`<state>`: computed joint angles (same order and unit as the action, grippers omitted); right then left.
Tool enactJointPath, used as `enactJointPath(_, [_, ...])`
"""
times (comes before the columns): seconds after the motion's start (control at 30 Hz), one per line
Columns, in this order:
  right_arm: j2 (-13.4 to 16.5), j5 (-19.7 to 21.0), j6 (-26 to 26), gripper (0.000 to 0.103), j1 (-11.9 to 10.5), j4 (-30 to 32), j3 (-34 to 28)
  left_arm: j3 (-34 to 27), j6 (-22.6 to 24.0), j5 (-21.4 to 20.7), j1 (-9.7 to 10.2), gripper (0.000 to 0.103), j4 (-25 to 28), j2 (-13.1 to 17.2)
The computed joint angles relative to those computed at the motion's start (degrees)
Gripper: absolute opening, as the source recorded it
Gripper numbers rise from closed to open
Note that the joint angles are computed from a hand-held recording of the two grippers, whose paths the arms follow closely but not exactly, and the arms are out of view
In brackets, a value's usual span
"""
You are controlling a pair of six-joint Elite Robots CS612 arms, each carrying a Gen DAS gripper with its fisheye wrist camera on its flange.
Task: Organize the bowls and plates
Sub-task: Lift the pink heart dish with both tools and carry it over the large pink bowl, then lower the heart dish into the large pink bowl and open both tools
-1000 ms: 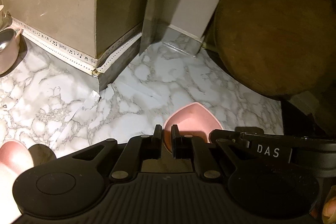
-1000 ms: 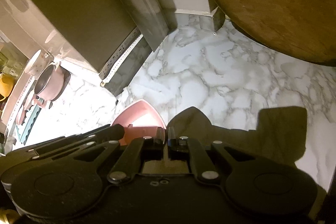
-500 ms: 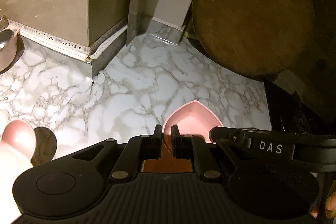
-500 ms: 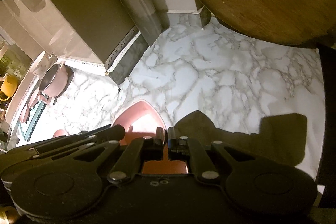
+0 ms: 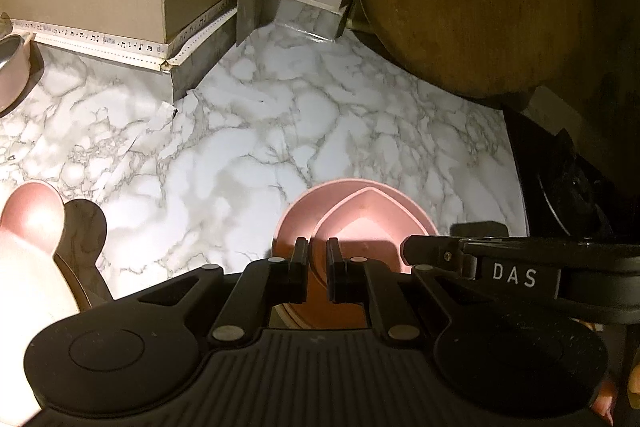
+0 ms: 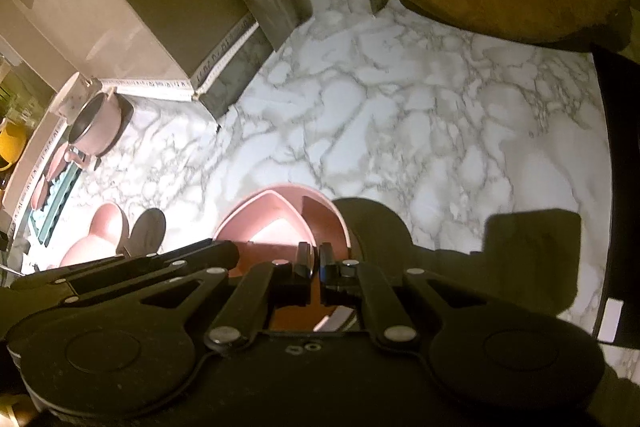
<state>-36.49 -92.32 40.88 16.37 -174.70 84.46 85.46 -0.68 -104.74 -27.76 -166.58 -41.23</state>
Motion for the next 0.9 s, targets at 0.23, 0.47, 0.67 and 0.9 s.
enactJointPath(0.23, [0.3, 0.1, 0.1, 0.004, 0.1, 1.2, -0.5, -0.8, 0.7, 0.5, -0.14, 0.008, 1.9, 0.6])
enactJointPath(0.47, [0.5, 0.8, -0.1, 0.007, -0.1, 2.3, -0.9, -1.9, 1.3, 0.9, -0.35, 0.008, 3.5, 1.4])
enactJointPath(0.67, [0.7, 1.4, -0.1, 0.012, -0.2, 2.4, -1.2, -2.4, 1.8, 0.8, -0.33, 0.008, 4.3, 1.6])
enactJointPath(0.9, [0.7, 1.8, -0.4, 0.018, -0.3, 3.0, -1.6, -2.5, 1.6, 0.9, -0.34, 0.008, 4.4, 1.7])
